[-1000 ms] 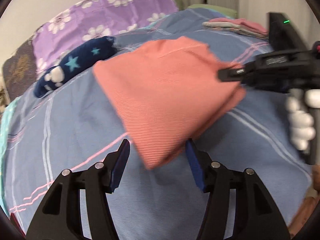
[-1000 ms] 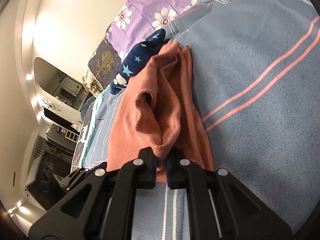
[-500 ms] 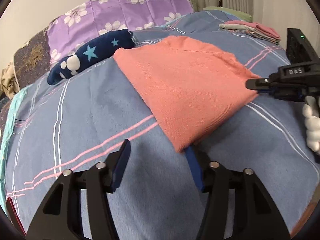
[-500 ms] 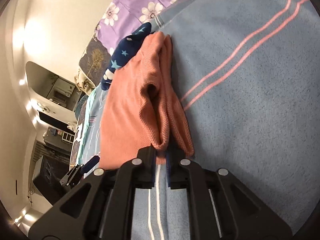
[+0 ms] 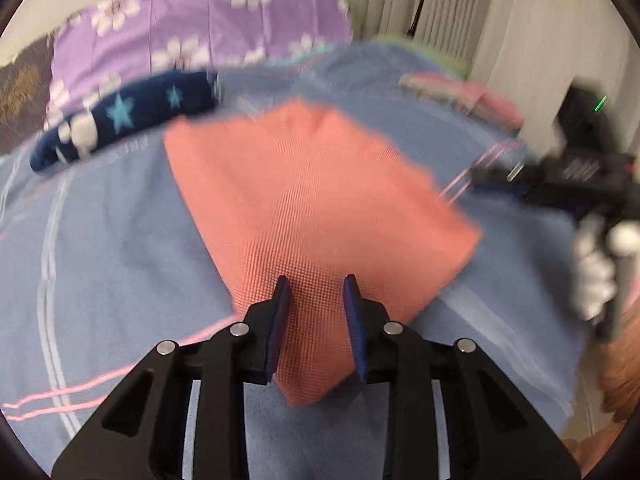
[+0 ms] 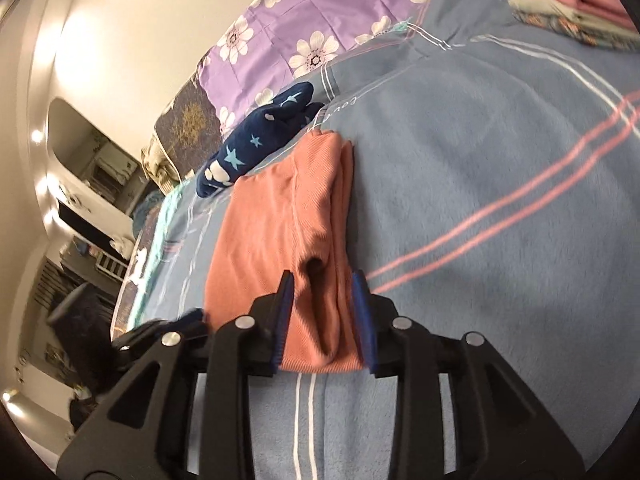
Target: Fold small clothes
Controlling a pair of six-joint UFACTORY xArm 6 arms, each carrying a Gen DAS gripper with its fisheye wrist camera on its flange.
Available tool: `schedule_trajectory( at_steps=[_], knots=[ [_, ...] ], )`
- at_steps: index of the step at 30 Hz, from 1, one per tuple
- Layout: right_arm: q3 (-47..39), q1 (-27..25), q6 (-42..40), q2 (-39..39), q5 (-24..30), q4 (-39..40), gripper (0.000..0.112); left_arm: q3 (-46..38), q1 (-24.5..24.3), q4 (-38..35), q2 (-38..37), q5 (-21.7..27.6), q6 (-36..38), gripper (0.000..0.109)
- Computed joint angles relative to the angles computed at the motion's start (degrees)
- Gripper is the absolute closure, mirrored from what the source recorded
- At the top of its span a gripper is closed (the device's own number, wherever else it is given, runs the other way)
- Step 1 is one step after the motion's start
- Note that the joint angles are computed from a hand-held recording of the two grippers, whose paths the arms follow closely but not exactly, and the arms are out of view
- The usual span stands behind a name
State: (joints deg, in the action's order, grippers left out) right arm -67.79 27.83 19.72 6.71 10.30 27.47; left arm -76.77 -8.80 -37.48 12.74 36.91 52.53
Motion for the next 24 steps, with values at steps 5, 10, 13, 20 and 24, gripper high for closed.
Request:
schedule_trajectory(
  at_steps=[5, 10, 13, 20, 24],
  knots=[
    [-8.74, -2.63, -0.85, 5.71, 5.73, -2.96, 0.075, 0.65, 1.15, -7.63, 1.04, 0.58, 4.51, 0.078],
    [-22.91, -5.24, -1.57, 16.16, 10.92, -2.89, 0.070, 0.91, 1.54, -10.42, 1.26, 1.35, 6.77, 0.075],
    [-33.78, -6.38, 0.17, 23.62, 17.05, -5.66, 0.069, 2.42, 0.87, -10.13, 0.17, -0.11, 8.43, 0.067],
    [-41.58, -4.60, -10.08, 28.82, 13.37, -2.30, 0.105, 2.85, 0.93, -11.26, -0.27, 0.43, 10.58, 0.059],
    [-39.83, -3.05, -14.87, 27.59, 7.65, -7.64, 0.105, 2.58, 1.35, -12.15, -0.21, 1.77, 11.20, 0.056]
  ],
)
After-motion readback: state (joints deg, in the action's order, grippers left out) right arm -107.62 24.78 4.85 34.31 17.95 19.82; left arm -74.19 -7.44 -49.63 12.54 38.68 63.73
